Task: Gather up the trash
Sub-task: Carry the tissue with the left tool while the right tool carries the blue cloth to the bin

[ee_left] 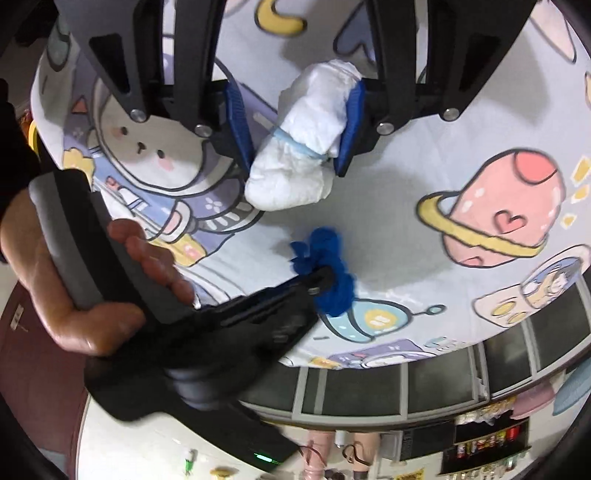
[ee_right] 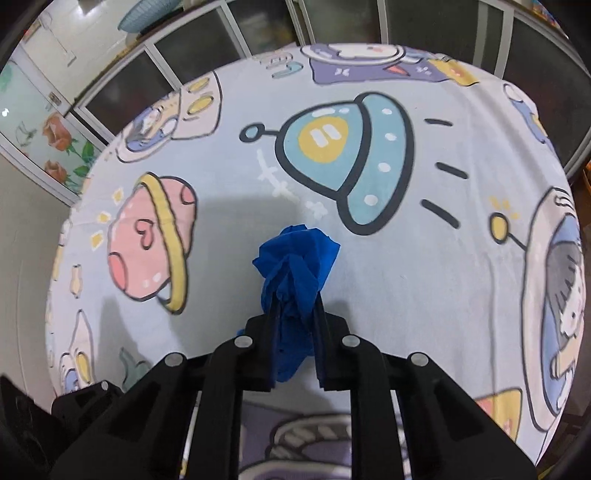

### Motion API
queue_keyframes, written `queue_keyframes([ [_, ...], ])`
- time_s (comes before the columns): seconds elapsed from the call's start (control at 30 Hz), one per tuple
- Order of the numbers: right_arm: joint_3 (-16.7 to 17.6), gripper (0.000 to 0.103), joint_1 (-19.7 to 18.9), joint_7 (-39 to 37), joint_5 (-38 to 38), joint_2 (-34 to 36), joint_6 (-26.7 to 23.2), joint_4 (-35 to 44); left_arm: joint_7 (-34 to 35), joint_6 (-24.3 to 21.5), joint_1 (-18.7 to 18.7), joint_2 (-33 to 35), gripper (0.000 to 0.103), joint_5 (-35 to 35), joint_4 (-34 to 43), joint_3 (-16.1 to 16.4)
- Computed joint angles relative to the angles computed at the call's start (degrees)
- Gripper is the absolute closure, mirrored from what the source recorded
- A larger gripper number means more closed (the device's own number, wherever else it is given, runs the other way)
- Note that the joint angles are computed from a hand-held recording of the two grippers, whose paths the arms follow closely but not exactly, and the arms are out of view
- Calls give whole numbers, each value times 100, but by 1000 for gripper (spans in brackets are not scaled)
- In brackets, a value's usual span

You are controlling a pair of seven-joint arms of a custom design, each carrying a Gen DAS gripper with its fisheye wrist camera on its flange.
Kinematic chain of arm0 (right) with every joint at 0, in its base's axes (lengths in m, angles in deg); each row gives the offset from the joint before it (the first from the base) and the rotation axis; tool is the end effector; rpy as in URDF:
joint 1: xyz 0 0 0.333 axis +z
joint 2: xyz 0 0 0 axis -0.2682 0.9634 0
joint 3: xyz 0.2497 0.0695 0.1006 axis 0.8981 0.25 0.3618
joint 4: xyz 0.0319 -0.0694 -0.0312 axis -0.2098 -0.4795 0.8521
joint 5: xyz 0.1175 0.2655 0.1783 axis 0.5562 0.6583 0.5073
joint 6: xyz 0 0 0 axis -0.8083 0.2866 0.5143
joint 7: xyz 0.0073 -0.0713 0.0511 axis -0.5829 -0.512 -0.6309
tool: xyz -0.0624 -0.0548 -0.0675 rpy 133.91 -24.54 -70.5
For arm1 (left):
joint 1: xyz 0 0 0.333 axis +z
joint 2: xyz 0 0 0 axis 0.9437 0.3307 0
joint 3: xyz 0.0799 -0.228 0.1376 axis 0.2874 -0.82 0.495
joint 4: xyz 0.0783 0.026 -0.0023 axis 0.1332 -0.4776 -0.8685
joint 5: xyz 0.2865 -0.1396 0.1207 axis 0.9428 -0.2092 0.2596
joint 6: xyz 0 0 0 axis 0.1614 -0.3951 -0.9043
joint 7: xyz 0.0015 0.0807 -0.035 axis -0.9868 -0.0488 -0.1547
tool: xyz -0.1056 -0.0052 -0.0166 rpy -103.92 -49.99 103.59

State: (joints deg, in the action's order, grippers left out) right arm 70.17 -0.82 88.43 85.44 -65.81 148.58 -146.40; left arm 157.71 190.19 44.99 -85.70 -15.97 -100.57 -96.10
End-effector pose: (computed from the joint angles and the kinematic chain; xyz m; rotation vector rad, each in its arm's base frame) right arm 0.5180 0.1794 0.4584 -2.2064 1.4922 -0.0080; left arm 0.3380 -0.2101 0.4496 -1.5873 2.1571 -0.9857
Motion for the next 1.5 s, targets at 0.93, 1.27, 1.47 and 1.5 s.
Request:
queue_keyframes([
  [0.93,-2072,88,-1528,-1559,373,-5607,-1364,-4171,-2729,-583,-302,-1113,62,1019,-33,-1610],
  [1.27,-2979,88,-3296,-2006,-399,-6051,-1767,-4200,-3287,-333,-46,628,62,2099,1644,-2428],
  [1.47,-3455,88,-4043,-2327,-546,-5616,-1618,-3933,-3927,-431,143,1943,62,3436,2949,-2896],
  [1.5,-3493,88,-4111,-2373,-531,-5524,-1612,-3892,-4146,-483,134,2213,61,3794,3212,-2961],
])
